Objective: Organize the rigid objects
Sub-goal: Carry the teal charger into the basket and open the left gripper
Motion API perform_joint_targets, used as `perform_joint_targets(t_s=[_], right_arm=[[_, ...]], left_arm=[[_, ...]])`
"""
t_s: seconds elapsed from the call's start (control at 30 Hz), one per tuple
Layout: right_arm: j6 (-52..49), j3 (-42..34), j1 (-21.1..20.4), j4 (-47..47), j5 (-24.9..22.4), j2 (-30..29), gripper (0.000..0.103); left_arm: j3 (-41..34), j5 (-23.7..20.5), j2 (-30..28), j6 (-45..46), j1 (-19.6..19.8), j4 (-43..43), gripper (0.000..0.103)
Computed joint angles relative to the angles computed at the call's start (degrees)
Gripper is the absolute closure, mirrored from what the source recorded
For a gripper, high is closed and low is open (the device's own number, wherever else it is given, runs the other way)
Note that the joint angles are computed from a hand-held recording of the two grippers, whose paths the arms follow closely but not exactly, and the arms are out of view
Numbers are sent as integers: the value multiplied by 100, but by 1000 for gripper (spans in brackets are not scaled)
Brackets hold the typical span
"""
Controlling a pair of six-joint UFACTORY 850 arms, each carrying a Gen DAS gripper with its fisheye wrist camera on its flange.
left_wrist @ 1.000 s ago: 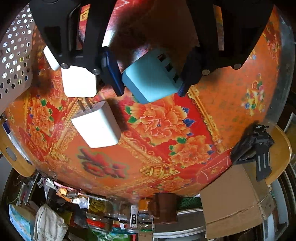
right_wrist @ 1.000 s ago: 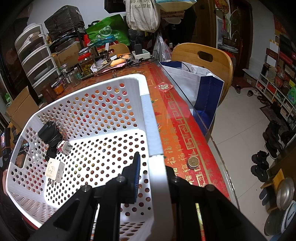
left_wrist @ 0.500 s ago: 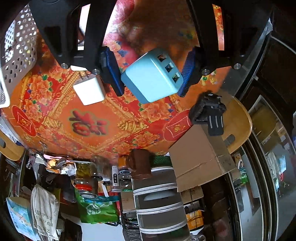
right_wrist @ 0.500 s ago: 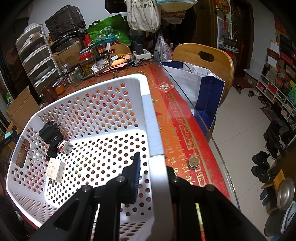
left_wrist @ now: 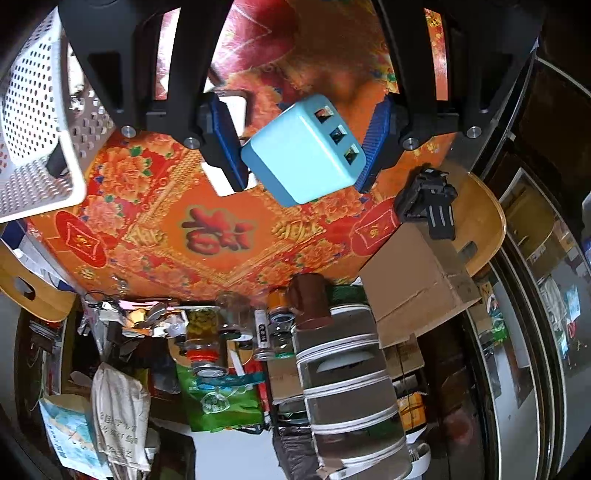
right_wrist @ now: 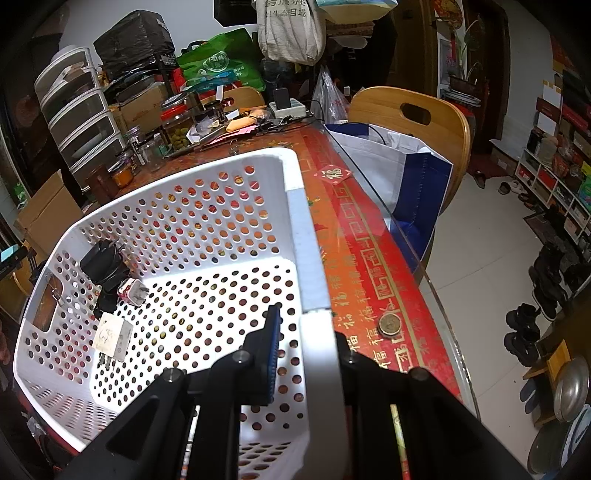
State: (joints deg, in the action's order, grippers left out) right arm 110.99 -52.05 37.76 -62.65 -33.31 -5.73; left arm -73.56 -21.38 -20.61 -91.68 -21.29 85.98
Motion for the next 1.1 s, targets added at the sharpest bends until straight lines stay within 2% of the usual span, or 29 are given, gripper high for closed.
perform_joint_targets(t_s=[0.37, 0.67, 0.97, 1.03, 1.1], right_arm=[[14, -5, 7, -5, -5, -1, 88], [25, -2, 8, -13, -3, -1, 88], [16, -46, 15, -12, 1, -13, 87], [25, -50, 14, -15, 9, -14, 87], [38, -45, 10, -20, 17, -11, 87]], left_arm=[[190, -159, 365, 373, -616, -150, 46], [102, -295, 342, 1020, -1210, -489, 46], [-422, -489, -166, 2858, -1703, -1747, 46], [-506, -409, -241, 3282, -1771, -2033, 46], [-585, -498, -334, 3567, -1893, -2093, 46]])
